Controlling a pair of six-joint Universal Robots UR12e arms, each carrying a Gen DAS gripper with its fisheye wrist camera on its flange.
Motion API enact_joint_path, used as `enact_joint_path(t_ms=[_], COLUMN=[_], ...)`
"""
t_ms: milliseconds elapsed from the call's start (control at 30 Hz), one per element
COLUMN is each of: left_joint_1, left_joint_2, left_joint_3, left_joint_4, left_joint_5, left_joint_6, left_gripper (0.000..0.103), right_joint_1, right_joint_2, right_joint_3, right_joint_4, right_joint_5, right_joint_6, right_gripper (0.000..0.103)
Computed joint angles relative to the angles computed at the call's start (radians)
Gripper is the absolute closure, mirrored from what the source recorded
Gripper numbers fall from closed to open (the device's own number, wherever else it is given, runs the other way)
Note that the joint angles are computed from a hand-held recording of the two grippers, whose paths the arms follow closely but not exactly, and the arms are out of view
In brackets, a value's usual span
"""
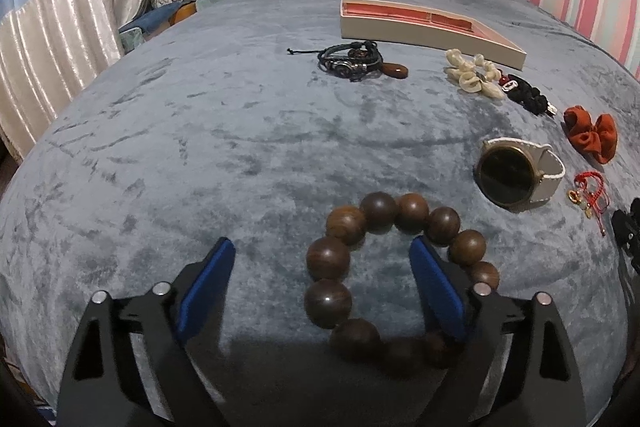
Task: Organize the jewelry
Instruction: 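Grasp the wooden bead bracelet with the left tool while the right tool grasps the black claw clip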
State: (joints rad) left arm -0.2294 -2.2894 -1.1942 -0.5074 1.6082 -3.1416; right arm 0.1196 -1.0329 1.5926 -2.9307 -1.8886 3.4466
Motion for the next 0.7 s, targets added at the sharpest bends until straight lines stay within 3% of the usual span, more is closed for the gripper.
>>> enact_joint_path(t_ms=[267, 433, 533, 700], left_joint_1=[0.003, 0.0, -0.002, 0.009], left_joint_2=[0.001, 0.003, 0.004, 0.005], left_joint_3=[0.003, -0.003, -0.008, -0.002], left_joint_4=[-0.016, -0.005, 0.004, -0.015], left_joint_5=[-0.026, -0.046, -0.048, -0.084], left_joint_6=[0.05, 0.092, 0.111, 0.077], left_gripper=[0.023, 0.046, 0.05, 0.062], right_joint_1=[-0.005, -0.005, -0.007, -0.011], right_joint_2=[-0.003, -0.004, -0.005, -0.007], right_joint_3=[0.004, 0.002, 0.003, 0.001], right_joint_4=[-0.001, 0.007, 0.009, 0.014], right_joint_5=[0.026, 0.031, 0.04, 0.061], right_joint_6=[-0.001, -0.005, -0.008, -0.012], right_gripper=[0.055, 0.056, 0.056, 0.056])
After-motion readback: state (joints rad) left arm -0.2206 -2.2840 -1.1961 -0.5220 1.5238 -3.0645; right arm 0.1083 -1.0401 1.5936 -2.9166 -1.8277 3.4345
